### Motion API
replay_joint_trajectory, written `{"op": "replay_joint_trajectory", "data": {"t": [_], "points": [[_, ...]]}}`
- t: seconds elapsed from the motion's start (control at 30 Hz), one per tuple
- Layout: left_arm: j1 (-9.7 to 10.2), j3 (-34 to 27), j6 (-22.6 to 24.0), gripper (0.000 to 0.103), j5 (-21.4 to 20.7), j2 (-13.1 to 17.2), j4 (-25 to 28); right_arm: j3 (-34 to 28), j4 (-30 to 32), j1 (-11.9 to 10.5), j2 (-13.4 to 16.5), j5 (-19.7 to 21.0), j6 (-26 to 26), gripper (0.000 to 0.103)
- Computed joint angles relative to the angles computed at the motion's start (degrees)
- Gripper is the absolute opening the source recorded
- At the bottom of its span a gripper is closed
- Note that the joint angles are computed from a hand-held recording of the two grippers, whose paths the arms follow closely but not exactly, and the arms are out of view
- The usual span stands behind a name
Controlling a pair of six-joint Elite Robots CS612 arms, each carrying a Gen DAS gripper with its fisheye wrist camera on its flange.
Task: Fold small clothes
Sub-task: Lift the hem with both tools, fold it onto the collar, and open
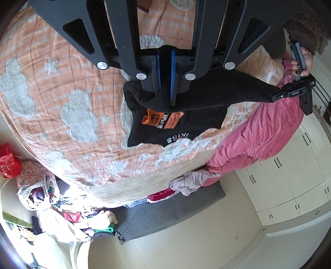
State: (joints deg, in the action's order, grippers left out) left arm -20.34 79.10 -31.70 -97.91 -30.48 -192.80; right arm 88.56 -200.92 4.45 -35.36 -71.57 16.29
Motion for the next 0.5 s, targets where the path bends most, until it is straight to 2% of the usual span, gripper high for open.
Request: {"op": "replay_joint_trajectory", "data": {"t": [0.5], "points": [[0.87, -9.5, -0.3, 0.002, 0.8, 3.6, 1.6, -9.9, 3.0, 0.2, 4.0, -3.8, 4.1, 0.006]]}}
